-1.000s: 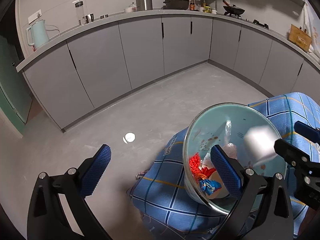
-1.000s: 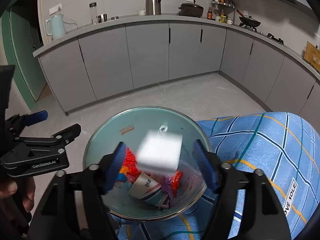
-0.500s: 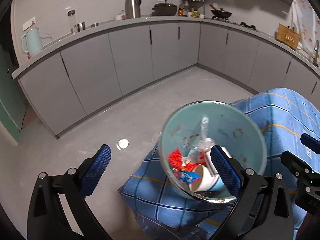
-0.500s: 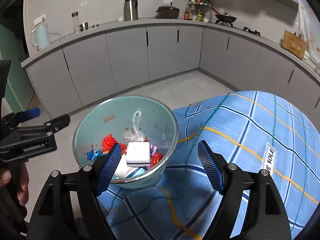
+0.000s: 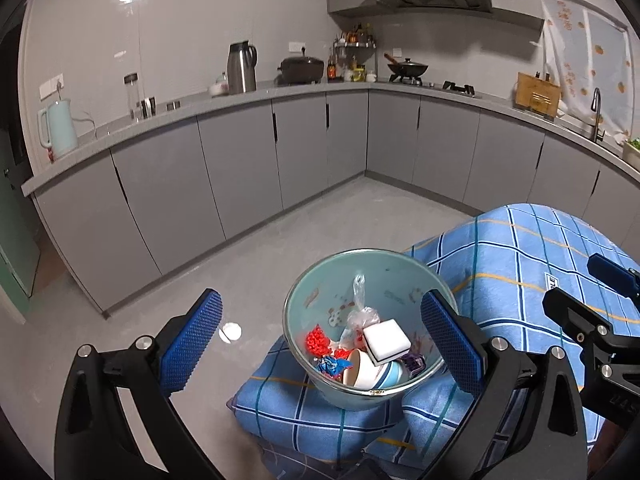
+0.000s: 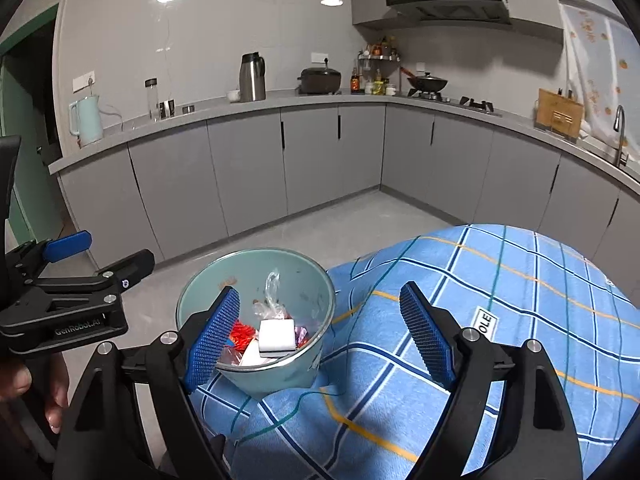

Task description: Collect trash

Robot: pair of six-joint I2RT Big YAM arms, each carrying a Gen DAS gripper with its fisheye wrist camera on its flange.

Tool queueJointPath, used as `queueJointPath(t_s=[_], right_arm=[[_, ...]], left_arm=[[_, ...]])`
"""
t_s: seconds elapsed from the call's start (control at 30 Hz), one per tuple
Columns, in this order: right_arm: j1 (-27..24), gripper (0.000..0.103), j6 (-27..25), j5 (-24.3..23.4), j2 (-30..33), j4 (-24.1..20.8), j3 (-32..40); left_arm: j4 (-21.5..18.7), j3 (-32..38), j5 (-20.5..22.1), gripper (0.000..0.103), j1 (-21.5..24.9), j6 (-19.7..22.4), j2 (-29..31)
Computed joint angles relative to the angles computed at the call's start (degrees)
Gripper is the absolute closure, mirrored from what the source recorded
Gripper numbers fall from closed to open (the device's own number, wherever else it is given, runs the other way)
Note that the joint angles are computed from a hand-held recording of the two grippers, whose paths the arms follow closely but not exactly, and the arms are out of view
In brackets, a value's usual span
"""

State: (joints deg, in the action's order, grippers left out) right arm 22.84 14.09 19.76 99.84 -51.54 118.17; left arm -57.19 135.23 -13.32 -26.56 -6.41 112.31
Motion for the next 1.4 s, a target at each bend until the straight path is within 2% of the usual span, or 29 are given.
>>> queueJointPath(t_s=[0.23,0.5,1.4], right_arm=[[0.68,0.021,-0.29,1.58,-2.2,1.15,-1.96],[0.77,0.021,-0.16,1.9,-2.9,1.62,-2.27],[0.94,0.021,0.19,2.16,-3.21,1.94,-2.8]], left_arm=[[2.2,-3.37,0.34,0.005,-0.37,0.79,-2.99],[2.88,-4.4,0.58,0.005,-0.35,1.24,-4.15],[1.14,-2.32,0.4,0.005,-0.48,1.37,-2.63]])
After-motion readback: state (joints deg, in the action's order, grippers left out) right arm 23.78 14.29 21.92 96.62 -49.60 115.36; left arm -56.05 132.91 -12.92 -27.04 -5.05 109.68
